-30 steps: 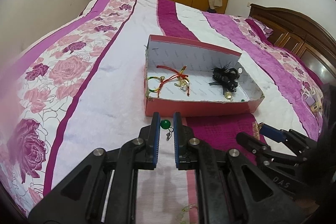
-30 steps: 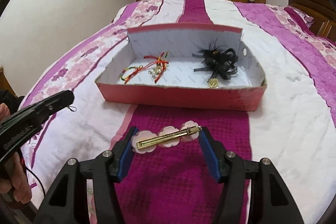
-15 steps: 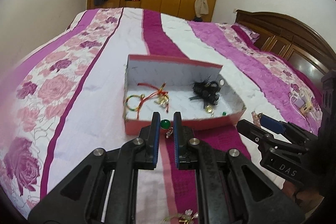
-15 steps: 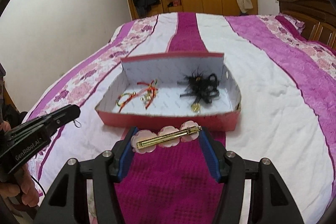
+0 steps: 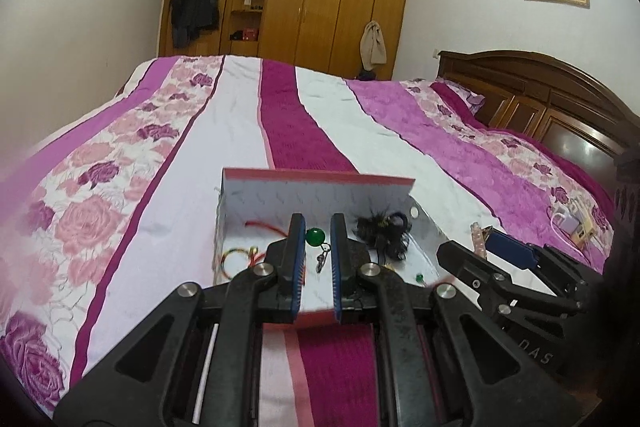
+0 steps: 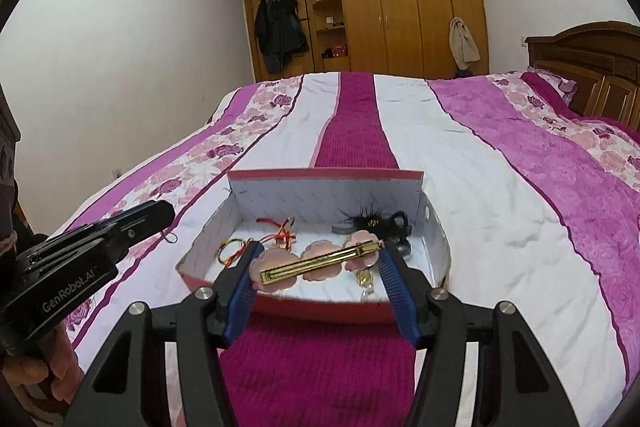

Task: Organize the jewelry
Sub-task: 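Carry the earring and flower clip into the pink box and open both tools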

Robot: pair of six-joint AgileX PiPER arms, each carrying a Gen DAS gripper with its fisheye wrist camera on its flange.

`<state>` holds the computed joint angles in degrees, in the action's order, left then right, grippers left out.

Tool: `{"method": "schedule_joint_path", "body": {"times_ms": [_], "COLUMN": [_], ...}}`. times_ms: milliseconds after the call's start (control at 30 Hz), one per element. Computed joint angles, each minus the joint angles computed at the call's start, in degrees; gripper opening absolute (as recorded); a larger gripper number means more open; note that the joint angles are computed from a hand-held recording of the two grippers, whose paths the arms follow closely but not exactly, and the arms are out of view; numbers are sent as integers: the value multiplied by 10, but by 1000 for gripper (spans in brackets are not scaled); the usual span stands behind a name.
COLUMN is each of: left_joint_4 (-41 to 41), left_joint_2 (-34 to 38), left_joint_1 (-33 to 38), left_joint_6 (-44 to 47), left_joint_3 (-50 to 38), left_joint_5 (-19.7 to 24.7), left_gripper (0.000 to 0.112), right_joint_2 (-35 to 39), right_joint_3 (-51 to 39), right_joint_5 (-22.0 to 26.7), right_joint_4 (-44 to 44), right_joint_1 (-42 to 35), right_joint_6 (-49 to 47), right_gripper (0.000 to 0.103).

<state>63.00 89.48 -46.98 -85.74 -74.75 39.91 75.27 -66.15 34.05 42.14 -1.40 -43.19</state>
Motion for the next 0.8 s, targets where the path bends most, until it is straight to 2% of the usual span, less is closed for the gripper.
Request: {"method": "schedule_joint_path", "body": {"times_ms": [267, 367, 800], "left_joint_4": [59, 52, -27], "left_joint_2": [56, 78, 155], "left_joint_1": [9, 25, 76], "left_joint_6": [-33, -34, 32], "left_joint_3": [-34, -48, -105], "left_joint_5": [10, -5, -43], "left_gripper": [4, 4, 4], "right_joint_2": [56, 84, 203], "right_joint_3": [-26, -40, -112], "right_joint_5": [-66, -90, -104], "right_joint_4": [3, -1, -68], "right_joint_1": [15, 21, 25], "right_joint_6": [-6, -4, 64], "right_gripper": [62, 62, 62]}}
